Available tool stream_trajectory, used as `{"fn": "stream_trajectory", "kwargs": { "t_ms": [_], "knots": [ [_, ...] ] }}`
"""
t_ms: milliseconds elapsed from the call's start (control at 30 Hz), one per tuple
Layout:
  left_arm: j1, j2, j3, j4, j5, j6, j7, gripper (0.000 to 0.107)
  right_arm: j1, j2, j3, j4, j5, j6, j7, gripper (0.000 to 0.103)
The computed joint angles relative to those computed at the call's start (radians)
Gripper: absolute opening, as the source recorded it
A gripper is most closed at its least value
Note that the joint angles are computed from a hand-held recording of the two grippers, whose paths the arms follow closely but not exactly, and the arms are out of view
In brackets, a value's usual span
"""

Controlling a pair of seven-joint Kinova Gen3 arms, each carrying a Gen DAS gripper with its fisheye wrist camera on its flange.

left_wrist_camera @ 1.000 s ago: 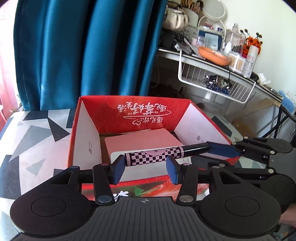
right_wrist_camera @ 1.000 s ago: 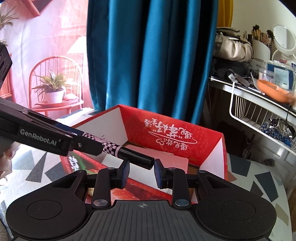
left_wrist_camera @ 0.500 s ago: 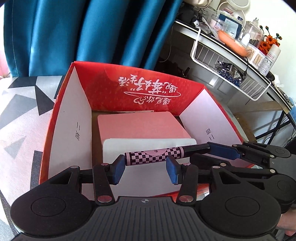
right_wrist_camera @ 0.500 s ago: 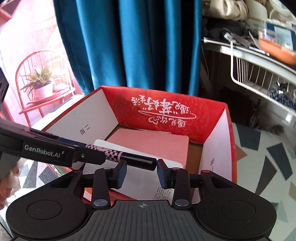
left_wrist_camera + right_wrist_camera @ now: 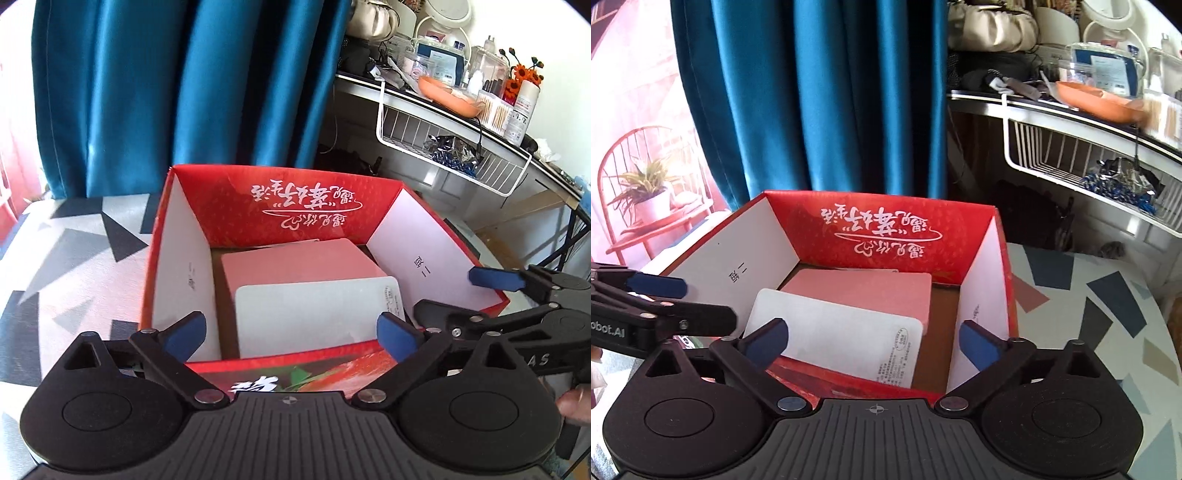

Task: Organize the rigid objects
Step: 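Open the right gripper to drop the tube inside the box, then move the right gripper back toward the lavender stick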

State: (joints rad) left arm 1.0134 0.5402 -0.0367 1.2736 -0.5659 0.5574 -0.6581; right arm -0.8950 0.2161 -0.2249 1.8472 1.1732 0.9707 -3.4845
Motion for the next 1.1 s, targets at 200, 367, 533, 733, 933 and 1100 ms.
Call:
{"fn": "stream_trajectory", "kwargs": {
  "t_ms": [200,367,533,733,933,1100],
  "knots": [
    [0.066,-0.01,-0.033,-0.005,-0.09,0.079,0.044,0.103,-0.013,-0.012,-0.014,0.008,-0.011,0.034,0.0,0.103],
    [0.082,-0.031,-0.022,0.021,-0.152,0.099,0.11,0.103,-0.057,-0.013,-0.035,0.023,0.015,0.097,-0.053,0.103],
    [0.094,-0.049,-0.012,0.063,-0.2,0.097,0.183,0.103,-0.108,-0.002,-0.058,0.033,0.043,0.169,-0.106,0.103],
    [0.127,-0.082,-0.023,0.156,-0.302,0.05,0.328,0.103,-0.183,0.028,-0.076,0.041,0.078,0.265,-0.212,0.103],
    [0.126,-0.108,-0.003,0.239,-0.373,-0.011,0.443,0.103,-0.22,0.043,-0.088,0.08,0.094,0.284,-0.347,0.103],
    [0.109,-0.114,0.027,0.279,-0.375,-0.046,0.473,0.103,-0.235,0.046,-0.096,0.12,0.08,0.259,-0.458,0.102]
  ]
}}
